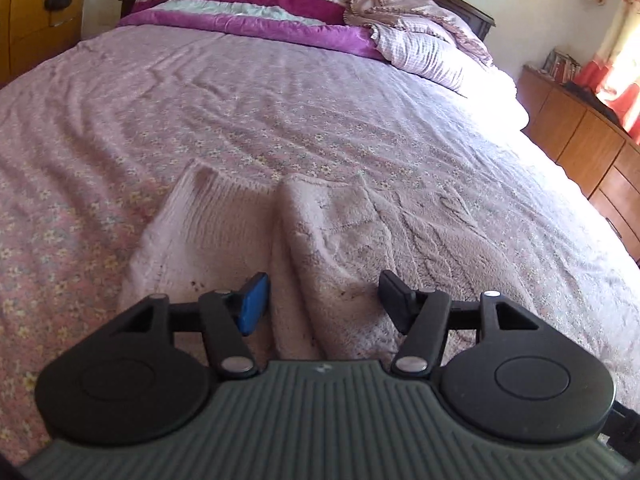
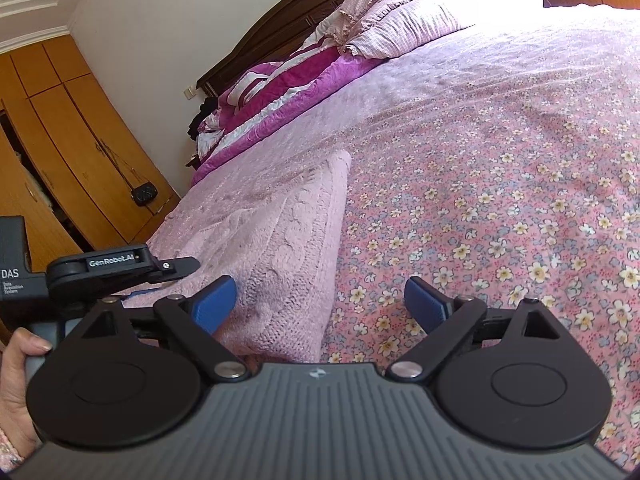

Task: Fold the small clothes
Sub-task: 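Grasp the cardigan's folded edge with the left tool and lift it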

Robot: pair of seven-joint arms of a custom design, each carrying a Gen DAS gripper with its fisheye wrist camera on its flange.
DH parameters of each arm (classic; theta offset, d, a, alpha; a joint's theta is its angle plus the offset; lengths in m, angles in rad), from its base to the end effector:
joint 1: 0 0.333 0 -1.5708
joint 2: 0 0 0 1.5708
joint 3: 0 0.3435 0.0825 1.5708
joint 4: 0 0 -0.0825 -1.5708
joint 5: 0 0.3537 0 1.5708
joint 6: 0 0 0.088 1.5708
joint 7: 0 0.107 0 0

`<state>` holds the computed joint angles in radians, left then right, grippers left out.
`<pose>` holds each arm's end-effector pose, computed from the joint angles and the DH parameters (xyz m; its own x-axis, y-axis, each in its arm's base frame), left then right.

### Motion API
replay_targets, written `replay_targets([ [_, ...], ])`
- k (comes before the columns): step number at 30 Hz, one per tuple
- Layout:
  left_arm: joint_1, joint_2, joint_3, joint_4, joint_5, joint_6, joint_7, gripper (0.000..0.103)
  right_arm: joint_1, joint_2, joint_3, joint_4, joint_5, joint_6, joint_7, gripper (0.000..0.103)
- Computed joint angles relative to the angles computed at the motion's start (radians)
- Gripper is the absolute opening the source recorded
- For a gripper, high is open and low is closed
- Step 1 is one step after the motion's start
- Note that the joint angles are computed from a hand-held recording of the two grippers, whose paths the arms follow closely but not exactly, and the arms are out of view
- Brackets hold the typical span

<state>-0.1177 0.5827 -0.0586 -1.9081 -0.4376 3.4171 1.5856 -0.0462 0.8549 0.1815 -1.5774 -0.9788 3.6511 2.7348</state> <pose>0.6665 -0.0629 0.3415 0.1747 -0.9454 0.2752 -0.5950 -0.3240 -0.7355 0.6841 0.1619 0.3107 0.2647 -0.8039 -0.5326 -0.6152 0.2846 -0.7353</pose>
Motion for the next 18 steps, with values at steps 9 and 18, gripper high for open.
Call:
replay_targets([
  [9, 0.089, 0.024, -0.105, -0.008, 0.063, 0.092, -0.044, 0.019, 0.015, -0.007, -0.021, -0.021, 0.036, 0.023, -0.017, 0.095],
  [18, 0.104, -0.025, -0.090, -0.001, 0.121, -0.043, -0.043, 0.021, 0.047, -0.032, -0.053, -0.057, 0.103, 0.055, -0.071, 0.095],
])
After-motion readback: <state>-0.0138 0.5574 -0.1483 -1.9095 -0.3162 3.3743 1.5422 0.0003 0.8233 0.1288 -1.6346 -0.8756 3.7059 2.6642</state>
